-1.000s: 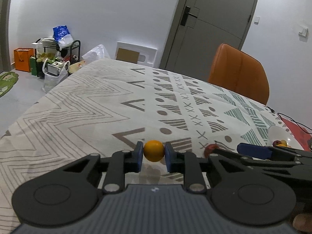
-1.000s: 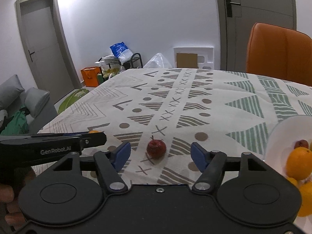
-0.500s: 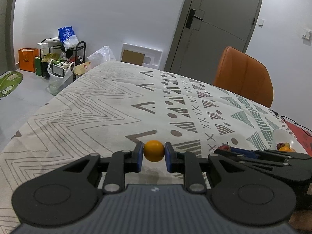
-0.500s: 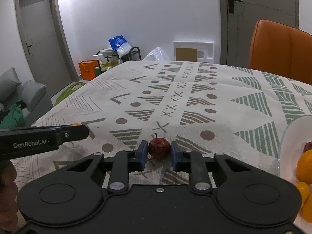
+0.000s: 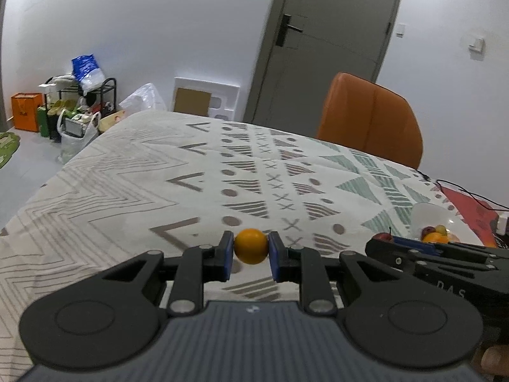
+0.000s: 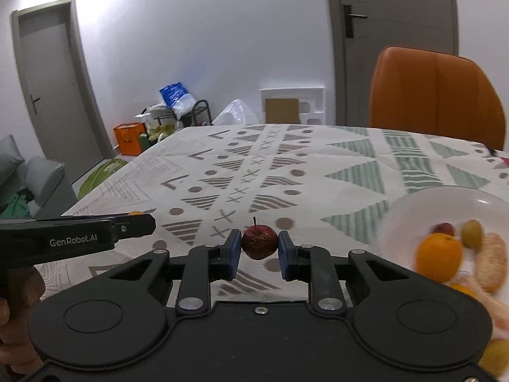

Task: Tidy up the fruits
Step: 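Carry the small orange and red apple to the plate and open both tools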

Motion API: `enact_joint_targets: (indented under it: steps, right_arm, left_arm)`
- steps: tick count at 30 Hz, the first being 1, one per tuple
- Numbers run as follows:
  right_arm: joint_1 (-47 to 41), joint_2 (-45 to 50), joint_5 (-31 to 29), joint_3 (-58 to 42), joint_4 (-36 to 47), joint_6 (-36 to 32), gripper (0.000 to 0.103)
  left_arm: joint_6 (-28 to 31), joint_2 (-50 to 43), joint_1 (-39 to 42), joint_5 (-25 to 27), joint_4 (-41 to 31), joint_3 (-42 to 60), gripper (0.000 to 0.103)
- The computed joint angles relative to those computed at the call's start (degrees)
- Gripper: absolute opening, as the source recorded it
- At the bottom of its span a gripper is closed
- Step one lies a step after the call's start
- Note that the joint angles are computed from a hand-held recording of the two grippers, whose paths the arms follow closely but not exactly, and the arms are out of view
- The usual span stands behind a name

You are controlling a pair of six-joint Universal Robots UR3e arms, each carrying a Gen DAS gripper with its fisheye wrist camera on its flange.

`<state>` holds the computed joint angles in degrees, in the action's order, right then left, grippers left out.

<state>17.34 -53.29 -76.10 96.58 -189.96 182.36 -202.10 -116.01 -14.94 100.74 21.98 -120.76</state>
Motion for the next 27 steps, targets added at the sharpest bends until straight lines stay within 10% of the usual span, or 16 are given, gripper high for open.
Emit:
enact_joint_targets:
  steps: [27]
  right_arm:
    - [-18.17,-13.11,6.02,29.59,-18.26,-0.64,0.023]
  left_arm:
    - [0.31,-9.84,-15.32,5.43,-13.16,23.34,0.022]
